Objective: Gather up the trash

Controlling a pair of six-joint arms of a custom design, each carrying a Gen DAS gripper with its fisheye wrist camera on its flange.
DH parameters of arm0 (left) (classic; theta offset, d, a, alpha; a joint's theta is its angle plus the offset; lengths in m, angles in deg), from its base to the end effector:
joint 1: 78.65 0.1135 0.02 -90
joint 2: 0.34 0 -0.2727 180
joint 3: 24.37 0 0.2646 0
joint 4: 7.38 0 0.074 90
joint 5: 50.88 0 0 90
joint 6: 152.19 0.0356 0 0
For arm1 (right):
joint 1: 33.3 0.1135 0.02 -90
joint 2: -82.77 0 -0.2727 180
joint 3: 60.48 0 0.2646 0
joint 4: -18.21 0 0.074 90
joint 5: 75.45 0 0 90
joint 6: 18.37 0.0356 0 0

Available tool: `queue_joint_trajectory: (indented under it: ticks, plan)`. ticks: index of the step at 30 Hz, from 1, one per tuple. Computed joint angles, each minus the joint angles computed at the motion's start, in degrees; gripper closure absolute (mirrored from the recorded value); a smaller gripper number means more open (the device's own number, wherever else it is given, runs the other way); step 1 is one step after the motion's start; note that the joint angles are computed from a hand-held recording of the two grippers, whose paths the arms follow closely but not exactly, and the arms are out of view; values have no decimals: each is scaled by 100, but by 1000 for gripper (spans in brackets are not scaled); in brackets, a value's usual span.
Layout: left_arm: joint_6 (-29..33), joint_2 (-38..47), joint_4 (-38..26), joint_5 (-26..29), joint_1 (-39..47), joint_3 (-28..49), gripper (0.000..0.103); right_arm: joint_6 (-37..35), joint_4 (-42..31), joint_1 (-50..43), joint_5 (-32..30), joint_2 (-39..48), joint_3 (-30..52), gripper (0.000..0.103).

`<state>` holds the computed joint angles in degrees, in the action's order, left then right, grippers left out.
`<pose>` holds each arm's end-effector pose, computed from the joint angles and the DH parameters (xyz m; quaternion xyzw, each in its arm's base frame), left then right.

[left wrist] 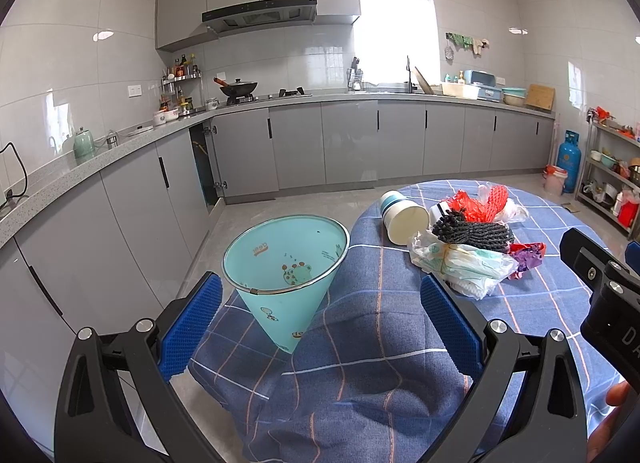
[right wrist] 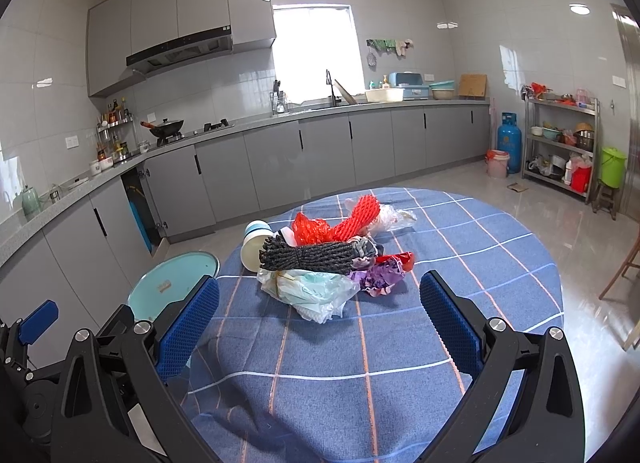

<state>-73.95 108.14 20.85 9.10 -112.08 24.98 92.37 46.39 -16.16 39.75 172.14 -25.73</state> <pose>0.2870 -0.1681 0.0912 0.0325 0.8493 0.0250 0.5264 0.2580 0.0637 0.1232 0.1409 0.8256 -0.0086 0.5463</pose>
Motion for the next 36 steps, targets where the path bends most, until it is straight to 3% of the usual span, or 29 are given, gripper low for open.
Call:
queue_joint_trajectory:
  ticks: [23, 32, 33, 35, 36]
  plan:
    - [-66, 282, -5, 47, 35, 99, 5, 0, -26, -152, -92, 198, 64, 4]
    - [-252, 1259, -706, 980, 463, 971, 6, -68, 252, -1151, -1078, 1355, 415, 5]
    - [-239, 1380, -760, 1055, 503, 1080, 6, -91, 278, -1258, -1208, 1482, 471, 6]
    - [-235, 1622, -761, 1110, 577, 1264, 6, -164, 212, -1477, -1500, 1741, 679, 26]
    - [-217, 1675, -787, 1127, 604, 1339, 6, -216, 109, -1564, -1626, 1842, 808, 30]
